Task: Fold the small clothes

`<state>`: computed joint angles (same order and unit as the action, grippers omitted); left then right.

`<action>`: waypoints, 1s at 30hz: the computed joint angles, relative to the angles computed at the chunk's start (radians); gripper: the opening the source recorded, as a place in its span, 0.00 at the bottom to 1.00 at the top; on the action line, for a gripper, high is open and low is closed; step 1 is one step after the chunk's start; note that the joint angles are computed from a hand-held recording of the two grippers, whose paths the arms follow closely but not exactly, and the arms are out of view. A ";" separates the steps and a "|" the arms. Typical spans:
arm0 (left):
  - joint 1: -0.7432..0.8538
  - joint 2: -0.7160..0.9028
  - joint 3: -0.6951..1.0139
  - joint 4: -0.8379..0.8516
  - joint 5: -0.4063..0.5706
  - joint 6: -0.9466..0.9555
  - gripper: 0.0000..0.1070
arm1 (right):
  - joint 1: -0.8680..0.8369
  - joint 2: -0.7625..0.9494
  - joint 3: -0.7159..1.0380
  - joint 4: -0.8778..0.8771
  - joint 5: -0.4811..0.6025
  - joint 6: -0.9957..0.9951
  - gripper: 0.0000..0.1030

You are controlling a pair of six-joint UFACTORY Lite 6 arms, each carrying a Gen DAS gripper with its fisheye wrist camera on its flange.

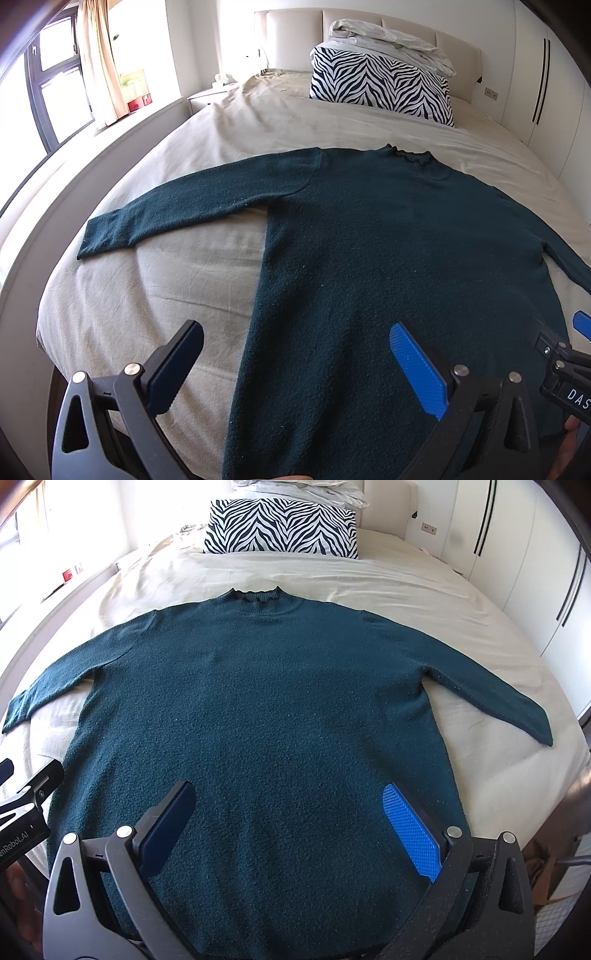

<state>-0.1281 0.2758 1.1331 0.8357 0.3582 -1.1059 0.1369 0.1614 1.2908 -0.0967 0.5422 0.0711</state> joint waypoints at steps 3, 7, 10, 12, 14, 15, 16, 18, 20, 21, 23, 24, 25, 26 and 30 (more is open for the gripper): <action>0.001 -0.002 -0.003 0.003 -0.001 -0.002 0.96 | 0.002 0.000 0.001 -0.002 0.001 0.003 1.00; 0.001 -0.002 -0.003 0.003 -0.001 -0.002 0.96 | 0.005 0.003 0.002 -0.007 0.000 0.008 1.00; 0.001 -0.002 -0.003 0.004 0.000 -0.002 0.96 | 0.007 0.004 0.002 -0.008 -0.002 0.010 1.00; 0.003 -0.002 -0.004 0.004 -0.002 -0.001 0.96 | 0.008 0.004 0.003 -0.009 -0.001 0.010 1.00; 0.003 -0.002 -0.004 0.004 -0.001 -0.001 0.96 | 0.007 0.004 0.003 -0.007 -0.001 0.009 1.00; 0.001 -0.002 -0.004 0.004 -0.001 -0.003 0.96 | 0.007 0.004 0.003 -0.007 -0.001 0.009 1.00; 0.000 -0.002 -0.004 0.006 -0.001 -0.004 0.96 | 0.007 0.004 0.003 -0.007 -0.001 0.009 1.00; 0.000 -0.002 -0.005 0.010 0.000 -0.008 0.96 | 0.008 0.006 0.004 -0.008 -0.002 0.010 1.00; 0.004 -0.004 -0.009 0.012 -0.004 -0.008 0.96 | 0.007 0.005 0.004 -0.007 -0.001 0.008 1.00; 0.003 -0.004 -0.009 0.013 -0.003 -0.009 0.96 | 0.007 0.005 0.004 -0.008 0.000 0.009 1.00; 0.009 -0.007 -0.014 0.013 -0.009 -0.007 0.96 | 0.009 0.007 0.005 -0.012 0.000 0.012 1.00; 0.007 -0.006 -0.013 0.014 -0.006 -0.009 0.96 | 0.010 0.008 0.005 -0.012 -0.001 0.014 1.00; 0.010 -0.008 -0.017 0.017 -0.009 -0.010 0.96 | 0.011 0.008 0.006 -0.013 -0.001 0.015 1.00; 0.013 -0.010 -0.021 0.018 -0.012 -0.008 0.96 | 0.011 0.008 0.006 -0.014 0.000 0.017 1.00; 0.010 -0.009 -0.018 0.018 -0.010 -0.010 0.96 | 0.013 0.011 0.008 -0.013 -0.001 0.015 1.00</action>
<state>-0.1179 0.2671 1.1151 0.8533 0.3482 -1.1161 0.1495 0.1720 1.2987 -0.1093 0.5414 0.0861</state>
